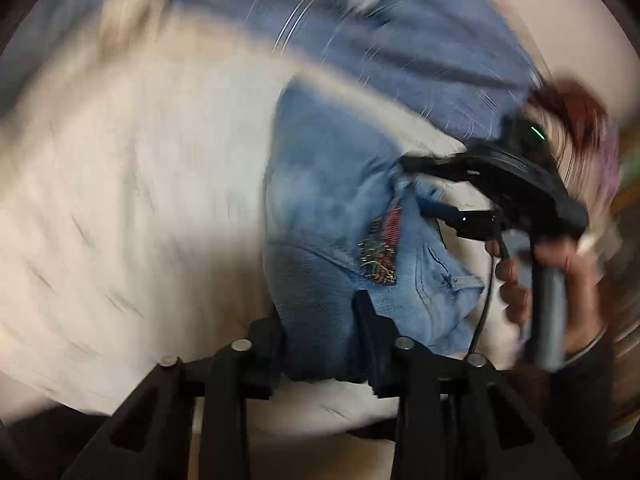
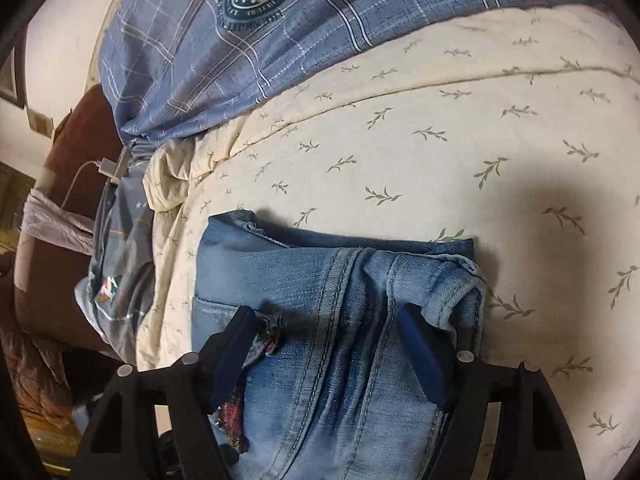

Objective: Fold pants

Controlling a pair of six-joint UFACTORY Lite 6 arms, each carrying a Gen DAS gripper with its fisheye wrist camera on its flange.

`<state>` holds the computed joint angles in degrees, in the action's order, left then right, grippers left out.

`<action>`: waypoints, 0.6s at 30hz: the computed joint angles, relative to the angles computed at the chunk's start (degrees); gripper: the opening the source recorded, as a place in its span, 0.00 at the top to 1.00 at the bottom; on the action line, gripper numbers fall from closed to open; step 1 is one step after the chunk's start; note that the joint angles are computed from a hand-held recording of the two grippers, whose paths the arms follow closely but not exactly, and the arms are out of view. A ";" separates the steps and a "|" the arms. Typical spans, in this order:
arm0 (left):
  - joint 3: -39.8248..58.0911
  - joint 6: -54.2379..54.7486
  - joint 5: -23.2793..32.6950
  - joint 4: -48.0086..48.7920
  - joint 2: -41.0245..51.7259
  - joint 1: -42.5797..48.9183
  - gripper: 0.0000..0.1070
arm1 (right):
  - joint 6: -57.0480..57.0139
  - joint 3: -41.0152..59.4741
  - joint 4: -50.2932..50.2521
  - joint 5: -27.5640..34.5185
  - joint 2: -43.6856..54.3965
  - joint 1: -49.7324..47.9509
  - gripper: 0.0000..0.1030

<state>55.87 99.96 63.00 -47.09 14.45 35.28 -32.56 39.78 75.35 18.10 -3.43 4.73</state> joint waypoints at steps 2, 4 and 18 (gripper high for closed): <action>-6.80 4.80 -8.16 -2.59 -4.80 -1.70 0.70 | -3.40 -0.32 2.95 0.44 0.47 -0.33 0.25; -9.12 2.93 -15.38 -3.60 -1.96 -3.74 0.65 | -1.79 0.53 1.18 1.18 1.03 -0.40 0.25; 24.23 -20.39 10.83 -0.84 20.48 -5.24 0.12 | -6.42 1.16 3.54 2.20 1.88 -0.43 0.19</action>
